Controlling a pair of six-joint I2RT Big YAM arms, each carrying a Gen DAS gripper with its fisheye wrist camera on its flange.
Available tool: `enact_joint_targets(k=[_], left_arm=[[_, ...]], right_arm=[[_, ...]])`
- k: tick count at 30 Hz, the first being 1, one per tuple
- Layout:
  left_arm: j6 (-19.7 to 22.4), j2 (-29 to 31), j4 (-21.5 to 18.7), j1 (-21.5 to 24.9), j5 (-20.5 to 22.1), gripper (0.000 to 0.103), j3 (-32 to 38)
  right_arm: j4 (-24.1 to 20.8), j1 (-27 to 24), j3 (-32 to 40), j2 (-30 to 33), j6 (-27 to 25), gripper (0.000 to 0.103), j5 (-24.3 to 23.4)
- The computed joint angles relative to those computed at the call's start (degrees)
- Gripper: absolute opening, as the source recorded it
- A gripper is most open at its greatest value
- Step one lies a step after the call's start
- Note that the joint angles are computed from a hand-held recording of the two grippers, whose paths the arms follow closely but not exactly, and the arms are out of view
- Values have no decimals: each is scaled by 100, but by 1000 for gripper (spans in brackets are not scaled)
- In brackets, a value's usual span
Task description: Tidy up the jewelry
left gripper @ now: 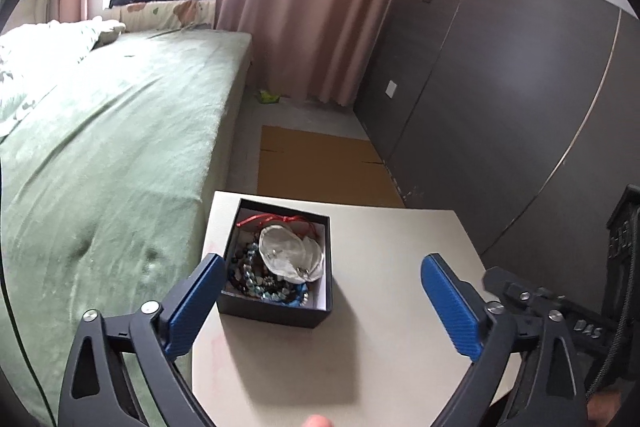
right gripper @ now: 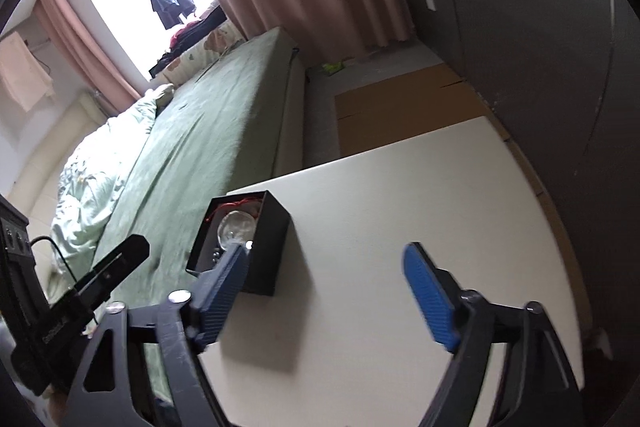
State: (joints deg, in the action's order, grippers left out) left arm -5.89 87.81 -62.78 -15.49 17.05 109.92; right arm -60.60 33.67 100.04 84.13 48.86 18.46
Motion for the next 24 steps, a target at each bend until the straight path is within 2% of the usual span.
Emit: enact_joint_targets(k=[1,4,12,19,24], left_arm=[[4,-46,7,-26,-19,100,-55],[68,-178,19,-72,-33,101,-223],[214,-909,415,-238,-219,102,-1110],[127,-1158,620,-253,-185,103,-1291],[142,-1248,691,-298,-379,103,-1350]], right_arm=[[-3,19,-38,-61,23,95,58],[-24,79,-187,-263,63,103,213],[-234,255,-693,-803,271,103,486],[-264,506,-1048,-1145,523,103,656],[-301,552,-985,-1102,346,103,710]])
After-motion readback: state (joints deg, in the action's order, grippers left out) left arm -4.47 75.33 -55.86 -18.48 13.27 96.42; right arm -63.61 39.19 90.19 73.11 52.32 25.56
